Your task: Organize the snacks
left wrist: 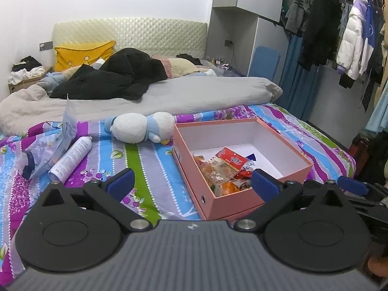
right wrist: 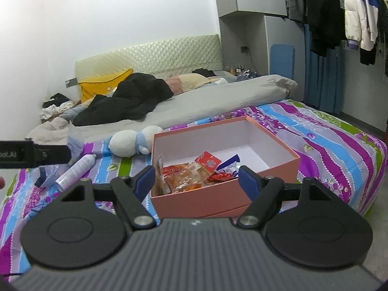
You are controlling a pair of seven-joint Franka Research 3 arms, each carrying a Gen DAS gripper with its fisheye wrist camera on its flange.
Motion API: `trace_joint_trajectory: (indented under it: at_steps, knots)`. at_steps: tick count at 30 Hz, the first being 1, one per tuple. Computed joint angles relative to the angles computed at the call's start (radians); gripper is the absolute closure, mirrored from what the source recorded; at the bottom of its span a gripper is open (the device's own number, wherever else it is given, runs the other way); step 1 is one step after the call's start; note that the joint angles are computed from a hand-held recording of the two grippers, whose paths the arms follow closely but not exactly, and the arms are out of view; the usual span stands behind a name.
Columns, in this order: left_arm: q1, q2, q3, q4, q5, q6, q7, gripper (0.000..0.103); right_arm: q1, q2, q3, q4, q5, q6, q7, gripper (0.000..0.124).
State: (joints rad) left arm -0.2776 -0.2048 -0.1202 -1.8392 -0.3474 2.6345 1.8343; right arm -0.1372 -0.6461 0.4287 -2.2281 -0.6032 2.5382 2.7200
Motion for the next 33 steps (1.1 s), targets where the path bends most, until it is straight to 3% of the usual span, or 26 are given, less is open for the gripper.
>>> trace_joint_trajectory:
  at_steps: [5,16,33]
  knots:
    - [0.002,0.01,-0.007,0.008,0.016,-0.003,-0.005,0.0,0.005,0.013,-0.005,0.011,0.001,-0.034,-0.009,0.033]
    - [0.001,0.014,-0.009,0.008,0.015,-0.011,-0.01,0.0,0.004,0.0,-0.021,-0.015,0.008,0.026,0.012,0.033]
    - [0.005,0.014,-0.015,0.008,0.029,-0.018,-0.02,0.0,-0.017,-0.012,-0.013,-0.02,0.025,0.023,0.019,0.033]
